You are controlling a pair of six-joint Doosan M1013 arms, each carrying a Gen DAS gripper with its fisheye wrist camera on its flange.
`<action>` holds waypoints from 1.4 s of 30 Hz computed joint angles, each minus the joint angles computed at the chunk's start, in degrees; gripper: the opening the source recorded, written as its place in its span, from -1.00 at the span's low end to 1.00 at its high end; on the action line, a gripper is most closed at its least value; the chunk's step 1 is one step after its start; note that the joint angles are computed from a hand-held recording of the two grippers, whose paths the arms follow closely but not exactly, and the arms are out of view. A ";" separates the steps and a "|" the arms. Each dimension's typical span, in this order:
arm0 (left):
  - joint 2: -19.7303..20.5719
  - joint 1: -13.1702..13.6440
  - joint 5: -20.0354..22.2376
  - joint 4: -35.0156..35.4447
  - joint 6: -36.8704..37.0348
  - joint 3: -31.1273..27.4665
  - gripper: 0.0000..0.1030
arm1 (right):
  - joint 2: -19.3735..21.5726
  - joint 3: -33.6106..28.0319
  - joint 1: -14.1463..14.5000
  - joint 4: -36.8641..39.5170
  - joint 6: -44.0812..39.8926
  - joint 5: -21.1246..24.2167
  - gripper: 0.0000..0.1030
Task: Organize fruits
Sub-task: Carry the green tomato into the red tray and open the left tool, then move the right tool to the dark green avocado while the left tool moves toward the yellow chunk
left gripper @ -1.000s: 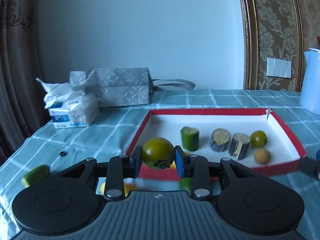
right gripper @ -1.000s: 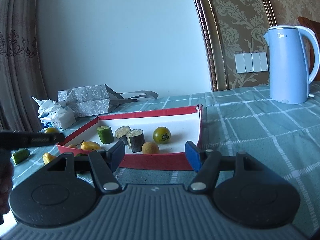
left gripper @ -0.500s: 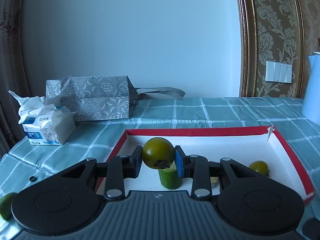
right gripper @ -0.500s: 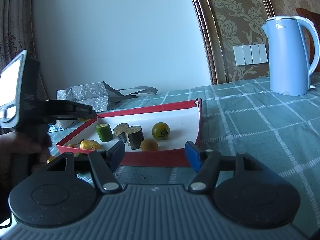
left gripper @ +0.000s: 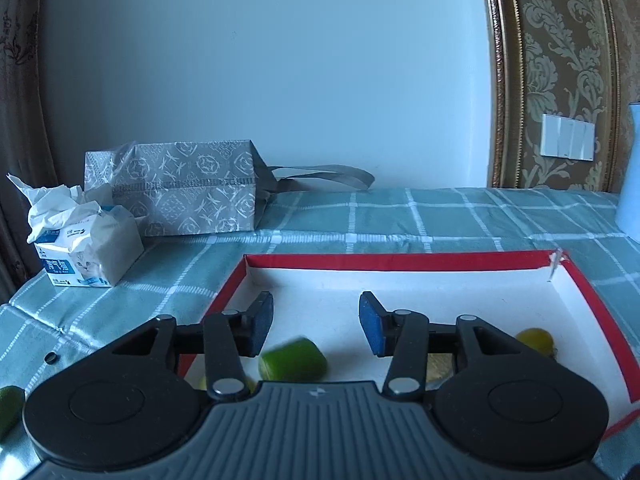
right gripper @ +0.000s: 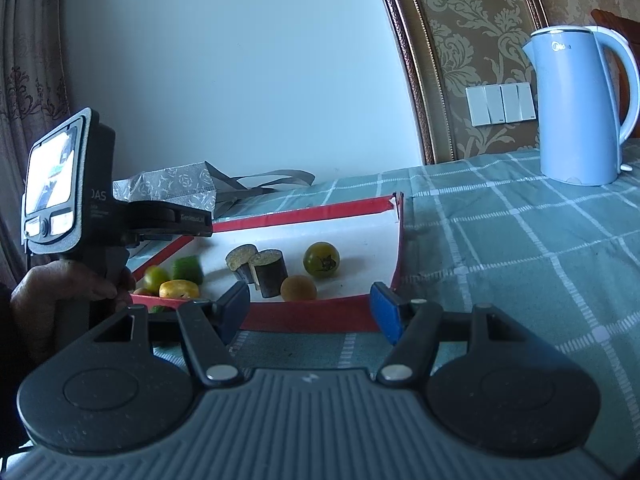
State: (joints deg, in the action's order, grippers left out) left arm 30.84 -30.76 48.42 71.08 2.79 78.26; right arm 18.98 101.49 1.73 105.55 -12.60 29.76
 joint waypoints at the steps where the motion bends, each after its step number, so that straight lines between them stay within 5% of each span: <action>1: -0.21 -0.12 -0.13 0.14 -0.35 0.30 -0.10 | -0.01 0.01 0.02 0.03 -0.12 -0.03 0.25; 13: -6.89 -2.91 -1.08 7.08 -8.70 10.74 -0.07 | -0.22 0.34 0.10 1.73 -2.09 -0.20 0.40; 24: -14.28 -3.39 8.29 14.07 -27.34 24.64 0.10 | -0.21 -0.01 -0.51 -3.81 1.96 5.71 0.40; 36: -16.14 -1.92 9.10 17.16 -38.77 28.21 0.26 | -0.17 -1.76 6.81 -12.44 5.35 -0.09 0.58; 42: -16.18 -1.61 8.06 16.26 -38.22 28.07 0.26 | 1.32 -4.85 9.99 -24.27 16.87 -4.47 0.36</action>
